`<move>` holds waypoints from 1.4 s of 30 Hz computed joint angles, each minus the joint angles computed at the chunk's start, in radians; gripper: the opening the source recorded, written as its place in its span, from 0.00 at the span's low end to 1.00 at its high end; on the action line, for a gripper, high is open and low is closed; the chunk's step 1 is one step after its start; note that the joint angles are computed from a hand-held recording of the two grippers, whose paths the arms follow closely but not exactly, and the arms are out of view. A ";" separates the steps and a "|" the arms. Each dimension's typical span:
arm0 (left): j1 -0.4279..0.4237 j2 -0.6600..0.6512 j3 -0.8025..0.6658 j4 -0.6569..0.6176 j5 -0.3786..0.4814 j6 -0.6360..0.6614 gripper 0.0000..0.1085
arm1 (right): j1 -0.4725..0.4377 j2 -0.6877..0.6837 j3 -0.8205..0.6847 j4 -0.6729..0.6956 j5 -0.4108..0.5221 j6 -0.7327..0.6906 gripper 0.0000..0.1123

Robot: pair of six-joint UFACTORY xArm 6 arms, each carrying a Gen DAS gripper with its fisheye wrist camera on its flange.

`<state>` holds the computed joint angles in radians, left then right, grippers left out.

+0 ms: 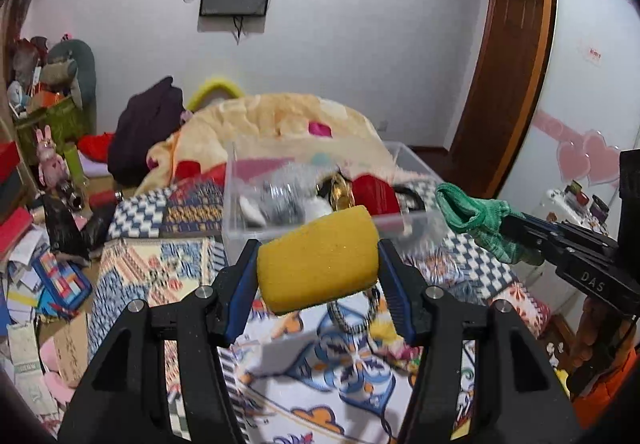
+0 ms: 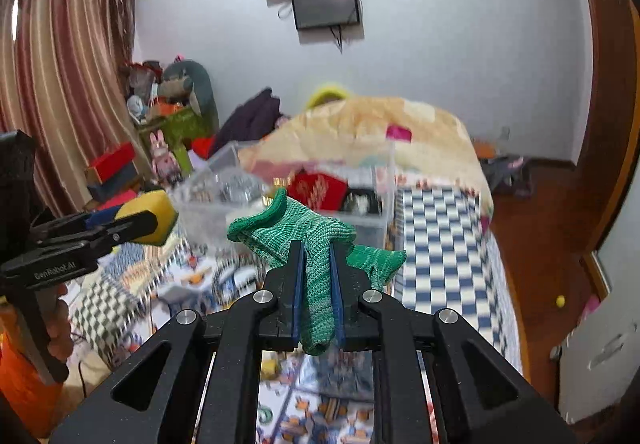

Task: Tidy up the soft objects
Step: 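Drop the yellow sponge and green glove into the clear box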

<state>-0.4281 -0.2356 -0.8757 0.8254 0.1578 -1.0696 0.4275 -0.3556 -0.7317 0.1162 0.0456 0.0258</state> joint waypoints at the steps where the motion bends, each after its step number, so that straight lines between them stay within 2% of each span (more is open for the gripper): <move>1: 0.005 0.007 -0.014 0.020 0.000 -0.016 0.53 | -0.003 0.010 -0.011 -0.026 -0.012 0.022 0.10; 4: 0.019 0.033 -0.052 0.055 -0.001 -0.043 0.53 | -0.019 0.046 -0.050 -0.146 -0.050 0.122 0.10; 8: 0.031 0.081 -0.109 0.064 -0.002 -0.042 0.53 | -0.025 0.096 -0.101 -0.174 -0.082 0.148 0.10; 14: 0.035 0.167 -0.191 0.011 -0.005 0.022 0.53 | -0.011 0.179 -0.179 -0.084 -0.078 0.055 0.10; 19: 0.029 0.233 -0.248 -0.022 0.000 0.060 0.53 | -0.011 0.244 -0.239 -0.103 -0.051 0.063 0.10; 22: 0.022 0.280 -0.287 -0.080 0.019 0.117 0.53 | 0.000 0.281 -0.275 -0.013 -0.020 -0.022 0.10; 29: 0.013 0.377 -0.363 -0.167 0.071 0.205 0.53 | -0.011 0.352 -0.337 -0.144 0.057 0.057 0.10; 33: 0.013 0.404 -0.385 -0.125 0.092 0.182 0.53 | -0.017 0.364 -0.346 -0.181 0.084 0.075 0.10; 38: 0.009 0.414 -0.390 -0.114 0.106 0.186 0.56 | -0.027 0.358 -0.339 -0.291 0.096 0.153 0.11; 42: 0.006 0.402 -0.371 -0.142 0.106 0.207 0.62 | -0.030 0.340 -0.324 -0.299 0.104 0.161 0.20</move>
